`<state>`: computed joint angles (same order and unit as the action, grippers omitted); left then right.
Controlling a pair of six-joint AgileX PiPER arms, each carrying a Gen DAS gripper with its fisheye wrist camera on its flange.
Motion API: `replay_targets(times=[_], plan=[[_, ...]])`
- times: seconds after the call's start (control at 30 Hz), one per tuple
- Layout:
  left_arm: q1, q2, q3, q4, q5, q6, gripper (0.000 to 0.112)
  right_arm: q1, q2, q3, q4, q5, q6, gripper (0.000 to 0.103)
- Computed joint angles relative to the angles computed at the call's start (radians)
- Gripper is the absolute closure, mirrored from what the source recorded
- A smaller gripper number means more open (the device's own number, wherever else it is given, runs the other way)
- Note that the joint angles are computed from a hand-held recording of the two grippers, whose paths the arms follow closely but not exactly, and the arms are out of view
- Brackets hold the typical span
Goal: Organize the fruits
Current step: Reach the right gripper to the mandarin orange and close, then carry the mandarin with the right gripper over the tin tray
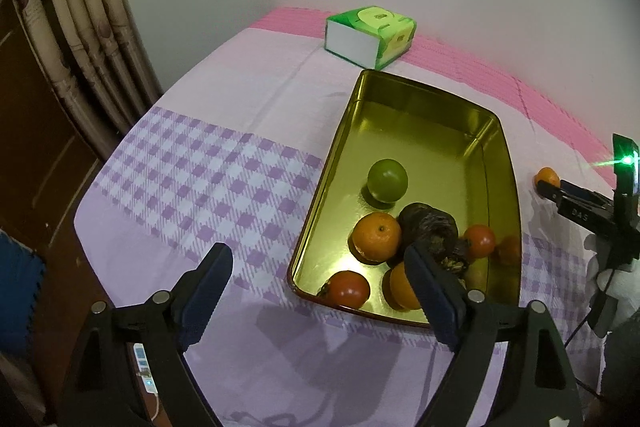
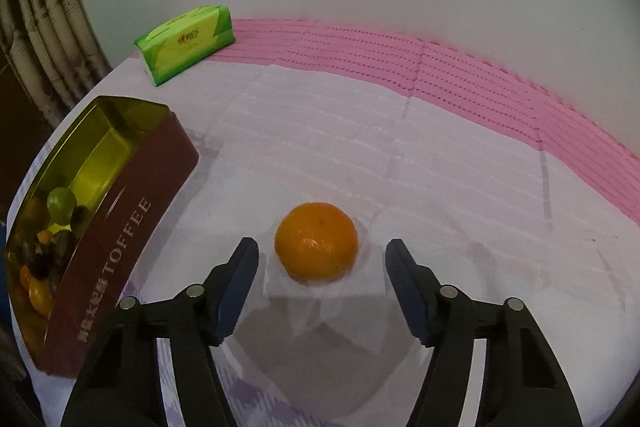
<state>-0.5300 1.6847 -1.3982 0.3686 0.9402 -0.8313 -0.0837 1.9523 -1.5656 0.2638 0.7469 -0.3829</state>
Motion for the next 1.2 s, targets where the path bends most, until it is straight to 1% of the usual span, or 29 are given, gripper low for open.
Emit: replay_targets(times=[0.07,0.13,0.23,0.3,0.47,0.63,0.8,0.9,1.2], plan=[[0.005,-0.005,0.006,0.0,-0.001,-0.004,0.027,0.003,0.011,-0.011,-0.006,0.009,0.006,0.046],[0.008,-0.008,0.013,0.001,-0.002,-0.006,0.027,0.01,0.028,-0.029,-0.024,0.01,0.027,0.048],[0.013,-0.012,0.022,-0.002,-0.006,-0.009,0.027,0.011,0.036,-0.039,-0.028,0.011,0.032,0.057],[0.015,-0.012,0.024,-0.004,-0.008,-0.01,0.027,0.015,0.035,-0.037,-0.037,0.009,0.037,0.06],[0.018,-0.009,0.022,-0.011,-0.007,-0.007,0.025,0.02,0.038,-0.041,-0.043,0.013,0.032,0.061],[0.019,-0.009,0.023,-0.007,-0.002,-0.014,0.021,0.021,0.005,-0.012,-0.034,0.004,0.018,0.061],[0.016,-0.015,0.029,-0.002,0.001,-0.025,0.02,0.03,-0.042,0.009,-0.009,0.01,-0.004,0.061],[0.013,-0.024,0.036,0.001,0.0,-0.032,0.017,0.041,-0.079,0.03,0.012,0.016,-0.019,0.061],[0.007,-0.069,0.056,0.002,0.005,-0.051,0.015,0.112,-0.179,0.072,0.068,0.045,-0.058,0.061]])
